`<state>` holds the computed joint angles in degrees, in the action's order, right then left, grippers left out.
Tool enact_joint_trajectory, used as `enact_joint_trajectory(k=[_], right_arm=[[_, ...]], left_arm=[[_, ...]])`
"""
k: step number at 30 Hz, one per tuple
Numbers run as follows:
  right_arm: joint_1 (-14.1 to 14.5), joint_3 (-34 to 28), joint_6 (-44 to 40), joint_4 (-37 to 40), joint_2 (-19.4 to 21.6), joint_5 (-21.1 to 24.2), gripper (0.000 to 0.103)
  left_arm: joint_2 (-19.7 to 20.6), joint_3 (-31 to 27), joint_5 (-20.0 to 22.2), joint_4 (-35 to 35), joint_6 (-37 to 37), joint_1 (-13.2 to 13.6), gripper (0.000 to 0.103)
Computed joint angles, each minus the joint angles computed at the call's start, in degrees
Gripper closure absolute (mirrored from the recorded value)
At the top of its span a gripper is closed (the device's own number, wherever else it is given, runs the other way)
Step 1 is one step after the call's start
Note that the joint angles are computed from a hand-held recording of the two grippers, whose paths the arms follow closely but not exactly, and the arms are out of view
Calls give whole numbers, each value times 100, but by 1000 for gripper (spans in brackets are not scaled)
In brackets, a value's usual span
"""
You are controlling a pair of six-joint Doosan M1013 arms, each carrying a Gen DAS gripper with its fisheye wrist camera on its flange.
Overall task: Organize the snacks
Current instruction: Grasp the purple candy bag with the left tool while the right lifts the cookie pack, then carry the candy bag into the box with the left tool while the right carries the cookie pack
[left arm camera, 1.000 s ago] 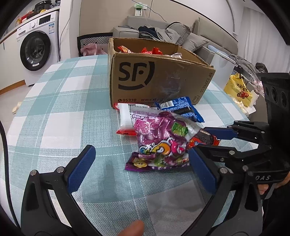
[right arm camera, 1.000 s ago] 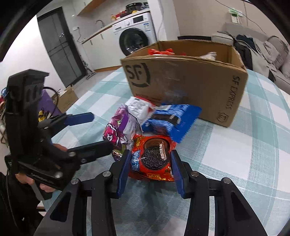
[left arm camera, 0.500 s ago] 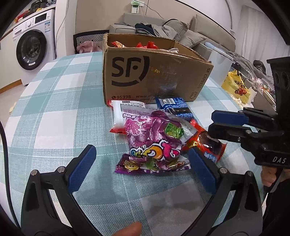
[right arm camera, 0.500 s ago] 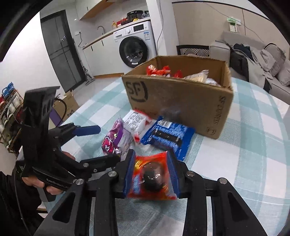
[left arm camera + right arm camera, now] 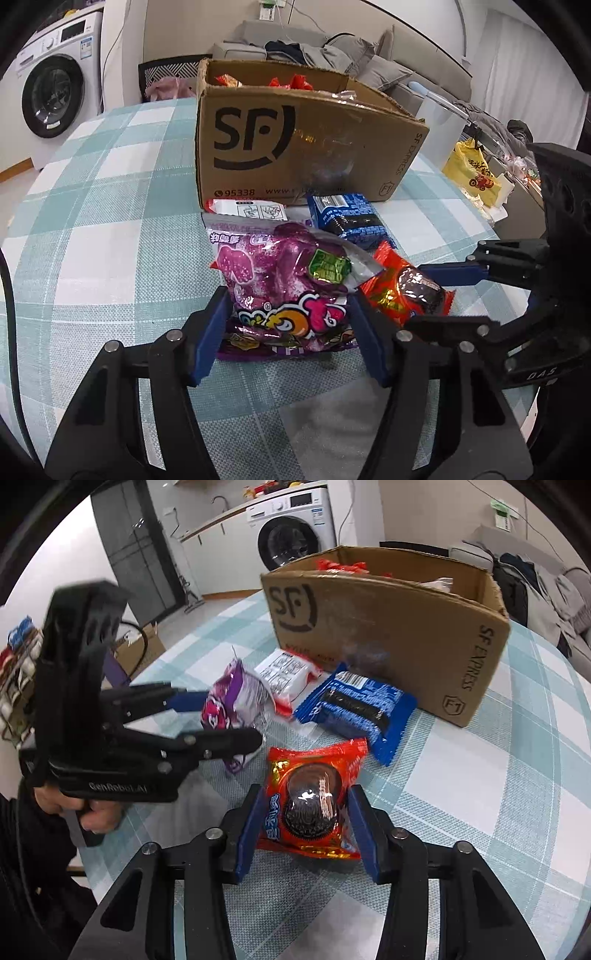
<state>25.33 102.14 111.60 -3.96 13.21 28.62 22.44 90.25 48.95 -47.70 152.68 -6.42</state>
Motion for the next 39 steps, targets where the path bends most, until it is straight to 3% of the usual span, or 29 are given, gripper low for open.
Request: enact_joint_trajectory(k=[15, 22, 31, 39], right_arm=[[115, -102, 312, -462, 169, 117, 55], [56, 38, 223, -270, 14, -319, 57], [118, 178, 1283, -1264, -201, -704, 57], [130, 323, 3092, -2720, -454, -874, 57]], left_arm=[[-161, 130, -115, -225, 285, 122, 43], [-214, 141, -103, -374, 390, 175, 43], [-353, 162, -145, -635, 574, 250, 43], [-421, 45, -173, -835, 616, 250, 43]])
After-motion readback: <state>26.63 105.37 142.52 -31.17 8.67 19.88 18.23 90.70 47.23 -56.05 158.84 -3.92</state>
